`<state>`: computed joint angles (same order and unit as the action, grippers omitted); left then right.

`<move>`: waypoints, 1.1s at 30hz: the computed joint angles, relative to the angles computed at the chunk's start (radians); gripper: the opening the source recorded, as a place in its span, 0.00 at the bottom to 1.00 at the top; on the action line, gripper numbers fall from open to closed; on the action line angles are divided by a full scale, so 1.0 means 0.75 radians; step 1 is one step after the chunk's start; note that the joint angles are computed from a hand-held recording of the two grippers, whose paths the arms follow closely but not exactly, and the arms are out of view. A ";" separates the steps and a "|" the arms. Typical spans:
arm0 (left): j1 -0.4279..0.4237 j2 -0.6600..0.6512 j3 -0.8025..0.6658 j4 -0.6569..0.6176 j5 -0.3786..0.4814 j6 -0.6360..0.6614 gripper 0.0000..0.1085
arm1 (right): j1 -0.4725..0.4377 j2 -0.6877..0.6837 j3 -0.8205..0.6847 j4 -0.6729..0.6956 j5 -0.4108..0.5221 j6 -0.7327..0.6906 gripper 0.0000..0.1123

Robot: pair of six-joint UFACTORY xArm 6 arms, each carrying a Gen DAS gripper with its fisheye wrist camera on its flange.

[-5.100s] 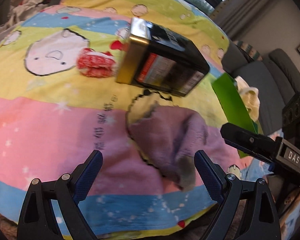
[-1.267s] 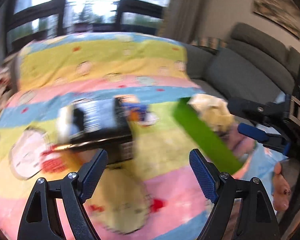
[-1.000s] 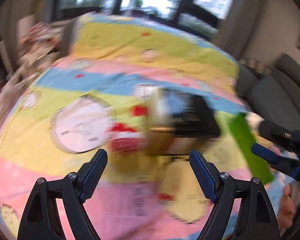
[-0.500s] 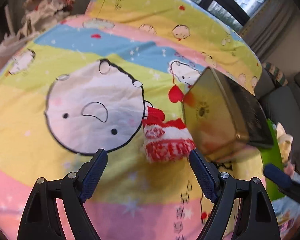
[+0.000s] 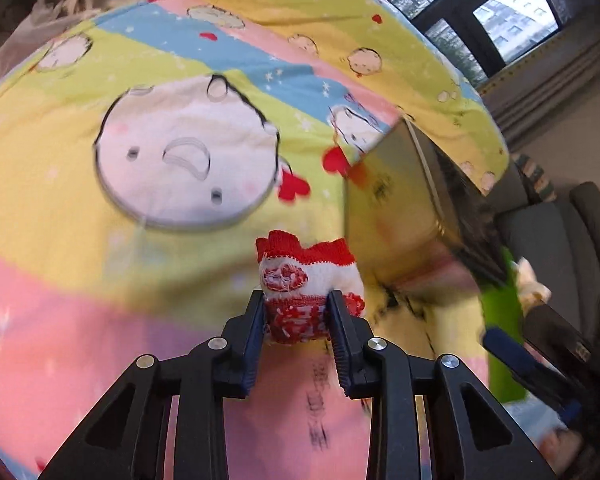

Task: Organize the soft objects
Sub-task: 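Lift the red-and-white sock off the quilt with the right gripper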

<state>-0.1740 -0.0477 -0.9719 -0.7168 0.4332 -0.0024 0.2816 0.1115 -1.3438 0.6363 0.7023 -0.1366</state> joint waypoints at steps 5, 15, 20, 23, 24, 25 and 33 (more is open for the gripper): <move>-0.019 -0.141 0.116 -0.083 0.099 0.084 0.29 | 0.014 0.028 -0.010 0.055 0.122 -0.085 0.63; -0.064 -0.193 0.186 0.024 0.074 -0.023 0.29 | 0.037 0.129 -0.017 0.045 0.240 -0.092 0.49; -0.082 -0.186 0.197 0.086 0.043 -0.061 0.29 | 0.038 0.191 -0.070 0.083 0.271 -0.102 0.49; -0.100 -0.208 0.211 0.178 0.024 -0.136 0.29 | 0.034 0.186 -0.066 0.151 0.305 -0.177 0.39; -0.107 -0.217 0.218 0.202 0.014 -0.156 0.29 | 0.036 0.176 -0.055 0.151 0.294 -0.178 0.39; -0.112 -0.225 0.224 0.220 0.004 -0.175 0.29 | 0.038 0.161 -0.038 0.154 0.281 -0.182 0.38; -0.176 -0.319 0.238 0.364 -0.030 -0.279 0.29 | 0.027 0.000 0.096 0.217 0.209 -0.241 0.38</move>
